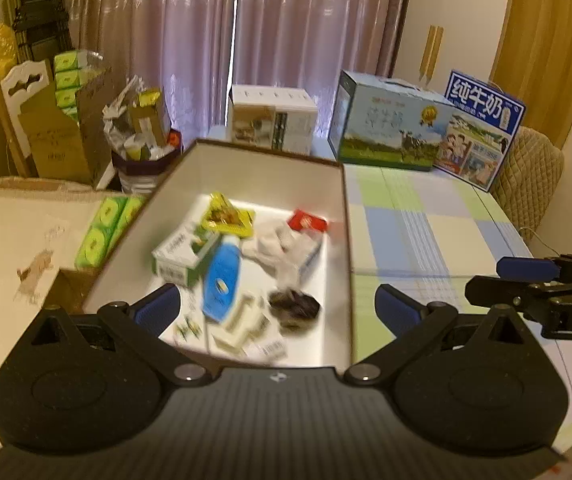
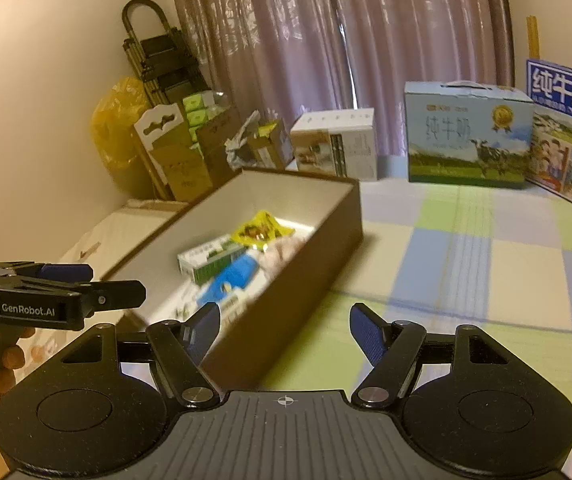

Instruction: Organize objects

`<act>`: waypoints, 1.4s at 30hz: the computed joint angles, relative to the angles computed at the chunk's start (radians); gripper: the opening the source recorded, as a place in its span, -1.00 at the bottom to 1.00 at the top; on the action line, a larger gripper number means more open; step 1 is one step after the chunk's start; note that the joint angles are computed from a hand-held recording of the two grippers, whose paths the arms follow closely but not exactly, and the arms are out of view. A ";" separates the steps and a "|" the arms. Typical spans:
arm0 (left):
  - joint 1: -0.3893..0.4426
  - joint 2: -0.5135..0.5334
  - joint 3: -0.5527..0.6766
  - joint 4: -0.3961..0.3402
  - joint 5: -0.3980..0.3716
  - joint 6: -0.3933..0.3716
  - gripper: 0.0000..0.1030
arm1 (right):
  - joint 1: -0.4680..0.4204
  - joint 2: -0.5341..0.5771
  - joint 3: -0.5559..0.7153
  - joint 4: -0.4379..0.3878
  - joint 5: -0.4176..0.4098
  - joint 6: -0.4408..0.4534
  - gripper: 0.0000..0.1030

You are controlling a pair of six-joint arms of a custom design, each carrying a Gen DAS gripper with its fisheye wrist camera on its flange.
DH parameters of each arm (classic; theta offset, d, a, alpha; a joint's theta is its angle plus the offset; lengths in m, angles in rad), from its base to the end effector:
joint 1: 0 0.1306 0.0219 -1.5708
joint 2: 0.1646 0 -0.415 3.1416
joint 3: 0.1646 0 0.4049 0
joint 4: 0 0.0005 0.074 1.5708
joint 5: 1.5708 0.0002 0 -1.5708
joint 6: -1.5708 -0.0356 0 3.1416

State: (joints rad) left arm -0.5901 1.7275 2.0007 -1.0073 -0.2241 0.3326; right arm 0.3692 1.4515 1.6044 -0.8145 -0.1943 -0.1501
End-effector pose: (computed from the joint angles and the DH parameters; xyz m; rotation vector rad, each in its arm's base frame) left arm 0.5221 -0.3407 0.5606 0.1804 2.2854 -0.2225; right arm 0.4889 0.1960 0.5398 -0.3544 2.2368 0.4969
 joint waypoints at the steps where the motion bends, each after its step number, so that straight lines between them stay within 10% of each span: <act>1: -0.014 -0.006 -0.010 -0.004 -0.008 0.015 0.98 | -0.008 -0.019 -0.021 -0.005 -0.005 0.007 0.34; 24: -0.339 -0.055 -0.110 -0.156 -0.191 0.327 0.98 | -0.199 -0.389 -0.348 -0.178 -0.104 0.135 0.34; 42: -0.419 -0.074 -0.135 -0.179 -0.229 0.385 0.98 | -0.225 -0.475 -0.396 -0.235 -0.107 0.143 0.34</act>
State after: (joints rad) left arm -1.0090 1.6535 1.8661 -1.1863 -0.4528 0.7176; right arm 0.1438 0.9768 1.2089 -1.0497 -0.3015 -0.0067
